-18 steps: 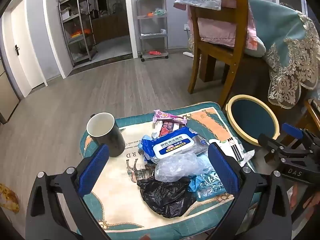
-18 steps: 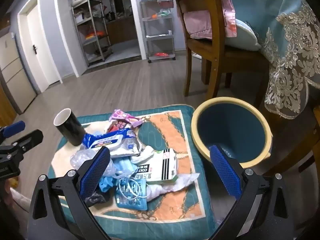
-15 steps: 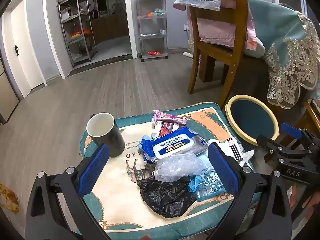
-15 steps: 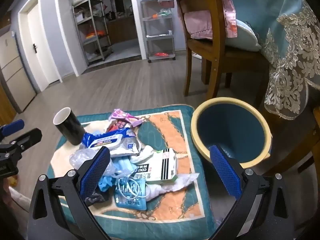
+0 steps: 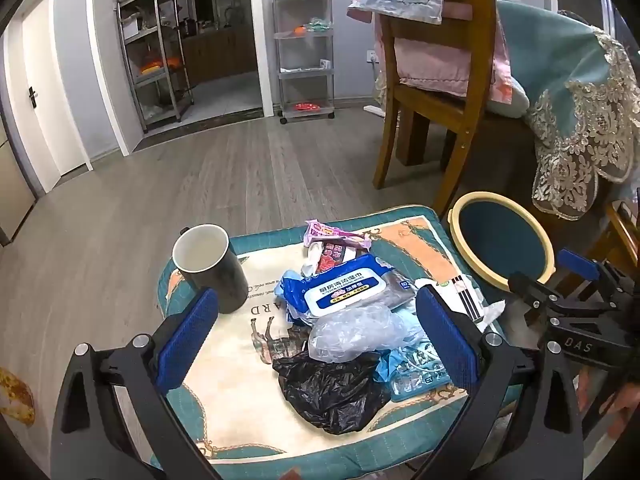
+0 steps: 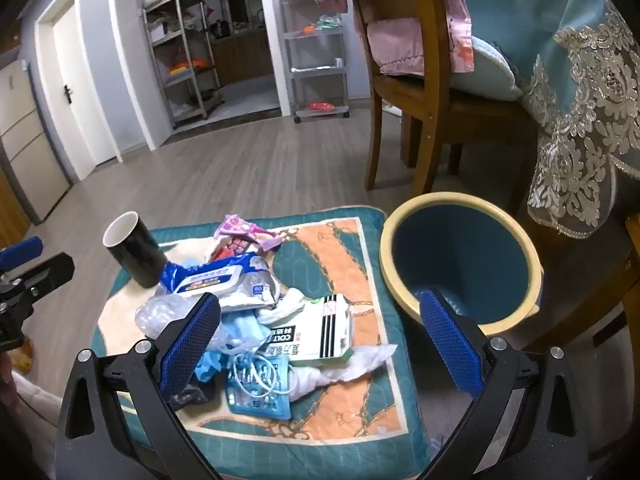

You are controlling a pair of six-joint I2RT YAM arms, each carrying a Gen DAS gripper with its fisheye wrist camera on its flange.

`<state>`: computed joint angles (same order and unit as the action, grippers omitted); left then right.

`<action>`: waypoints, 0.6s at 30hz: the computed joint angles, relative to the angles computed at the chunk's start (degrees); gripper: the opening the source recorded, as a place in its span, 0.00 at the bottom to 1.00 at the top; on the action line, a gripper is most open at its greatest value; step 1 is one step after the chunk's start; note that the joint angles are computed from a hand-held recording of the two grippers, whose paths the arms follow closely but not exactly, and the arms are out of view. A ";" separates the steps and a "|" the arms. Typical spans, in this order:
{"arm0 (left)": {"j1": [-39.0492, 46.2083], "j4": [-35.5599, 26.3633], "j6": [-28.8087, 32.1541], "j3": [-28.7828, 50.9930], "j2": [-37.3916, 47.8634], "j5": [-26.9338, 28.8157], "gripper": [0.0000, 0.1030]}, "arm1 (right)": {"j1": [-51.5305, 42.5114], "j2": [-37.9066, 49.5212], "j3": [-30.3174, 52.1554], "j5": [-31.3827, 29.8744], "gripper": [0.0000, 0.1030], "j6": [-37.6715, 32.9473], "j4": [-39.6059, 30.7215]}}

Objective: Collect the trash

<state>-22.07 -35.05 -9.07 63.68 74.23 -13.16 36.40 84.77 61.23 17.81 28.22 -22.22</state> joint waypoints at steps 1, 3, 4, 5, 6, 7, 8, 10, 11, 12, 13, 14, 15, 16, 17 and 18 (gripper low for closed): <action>-0.01 0.14 -0.04 -0.11 0.03 0.01 0.94 | -0.28 0.28 -0.26 -0.26 0.97 -0.17 0.39; 0.06 0.18 -0.03 -0.17 0.00 0.22 0.94 | -0.17 0.64 0.62 -0.17 0.97 -0.34 -0.58; 0.30 -0.22 0.19 0.37 0.22 0.53 0.94 | -0.20 0.61 0.63 -0.23 0.97 -0.43 -0.62; 0.32 -0.17 0.20 0.31 0.19 0.52 0.94 | -0.20 0.49 0.42 -0.28 0.97 -0.47 -0.44; 0.29 -0.27 0.22 0.44 0.25 0.53 0.94 | -0.05 0.61 0.50 -0.12 0.97 -0.38 -0.42; 0.27 -0.33 0.24 0.52 0.26 0.59 0.94 | -0.02 0.65 0.56 -0.12 0.97 -0.49 -0.47; 0.25 -0.30 0.26 0.53 0.26 0.57 0.94 | -0.05 0.63 0.55 -0.13 0.97 -0.66 -0.47; 0.25 -0.35 0.26 0.59 0.30 0.59 0.94 | 0.10 0.58 0.43 -0.01 0.97 -0.72 -0.40; 0.23 -0.45 0.22 0.68 0.34 0.58 0.94 | 0.14 0.62 0.48 0.09 0.97 -0.63 -0.47; 0.27 -0.25 0.25 0.44 0.21 0.60 0.94 | 0.02 0.59 0.47 -0.02 0.97 -0.66 -0.54; 0.29 -0.14 0.30 0.35 0.16 0.64 0.94 | 0.06 0.55 0.44 0.03 0.97 -0.58 -0.50; 0.27 -0.19 0.29 0.39 0.15 0.63 0.94 | 0.17 0.59 0.38 0.17 0.97 -0.56 -0.38; 0.29 -0.16 0.27 0.35 0.17 0.65 0.94 | 0.15 0.62 0.38 0.17 0.97 -0.44 -0.41; 0.29 -0.16 0.27 0.35 0.17 0.65 0.94 | 0.13 0.63 0.37 0.13 0.97 -0.31 -0.41; 0.24 -0.32 0.21 0.46 0.20 0.60 0.94 | 0.18 0.65 0.33 0.14 0.97 -0.22 -0.40; 0.29 -0.15 0.25 0.30 0.14 0.65 0.94 | 0.21 0.67 0.33 0.21 0.97 -0.24 -0.42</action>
